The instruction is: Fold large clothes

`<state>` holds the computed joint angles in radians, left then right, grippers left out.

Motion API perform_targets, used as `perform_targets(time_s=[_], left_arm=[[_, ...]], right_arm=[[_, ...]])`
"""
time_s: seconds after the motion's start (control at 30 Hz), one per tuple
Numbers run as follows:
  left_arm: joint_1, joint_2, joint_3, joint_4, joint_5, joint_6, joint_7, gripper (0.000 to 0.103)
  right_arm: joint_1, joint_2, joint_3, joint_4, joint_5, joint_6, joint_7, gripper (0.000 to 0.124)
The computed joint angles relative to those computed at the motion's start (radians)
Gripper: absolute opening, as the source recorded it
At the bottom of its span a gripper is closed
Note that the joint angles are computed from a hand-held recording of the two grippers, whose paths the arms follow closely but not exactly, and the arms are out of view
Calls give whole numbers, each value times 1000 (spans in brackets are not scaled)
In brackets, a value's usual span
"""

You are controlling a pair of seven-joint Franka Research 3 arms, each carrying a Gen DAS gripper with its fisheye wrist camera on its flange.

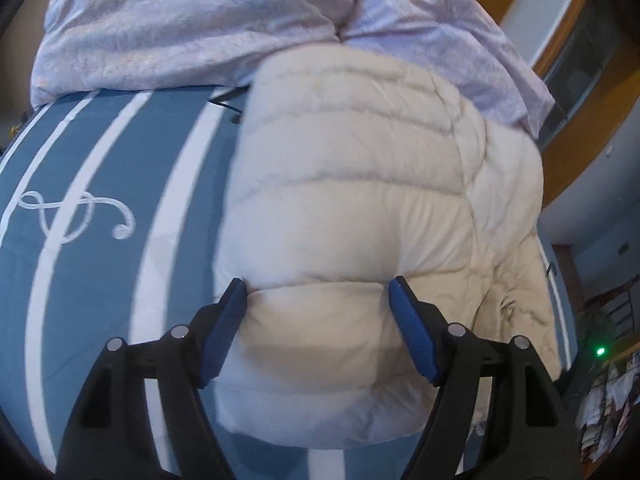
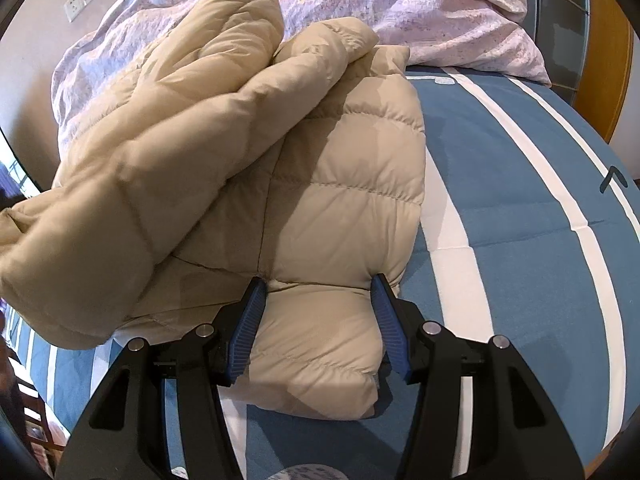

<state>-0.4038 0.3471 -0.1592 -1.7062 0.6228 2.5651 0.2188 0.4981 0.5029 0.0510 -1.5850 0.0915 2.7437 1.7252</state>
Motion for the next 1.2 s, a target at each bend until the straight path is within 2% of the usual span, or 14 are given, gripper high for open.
perform_targets(time_s=[0.13, 0.37, 0.43, 0.53, 0.6, 0.73, 0.83, 0.97, 1.1, 1.2], left_arm=[[-26, 84, -3, 105, -2, -23, 24, 76], [-74, 164, 21, 201, -7, -33, 38, 79], [-77, 172, 25, 207, -9, -26, 40, 79], [-72, 172, 27, 195, -22, 3, 43, 80], [-68, 174, 27, 192, -32, 18, 46, 80], [-70, 180, 33, 196, -36, 31, 56, 81], [-70, 180, 36, 191, -36, 41, 63, 81], [-68, 175, 38, 182, -37, 52, 71, 81], [-67, 161, 41, 159, -32, 67, 66, 81], [-64, 160, 39, 157, -35, 71, 69, 81]], right_arm=[[-4, -3, -1, -5, 0, 6, -7, 56], [-44, -16, 23, -30, 46, 30, -72, 56], [-42, -34, 7, -46, 45, 37, -60, 56], [-3, -70, -72, -72, -28, 70, 39, 56], [-24, -86, -62, -68, -23, 90, 52, 55], [-63, -83, -14, -21, 18, 114, 13, 49], [-79, -40, 29, 65, 58, 98, -40, 40], [-61, 26, 44, 160, 86, 72, -67, 29], [-44, 32, 36, 152, 98, 65, -77, 27], [5, 17, -26, 105, 36, 54, -25, 22]])
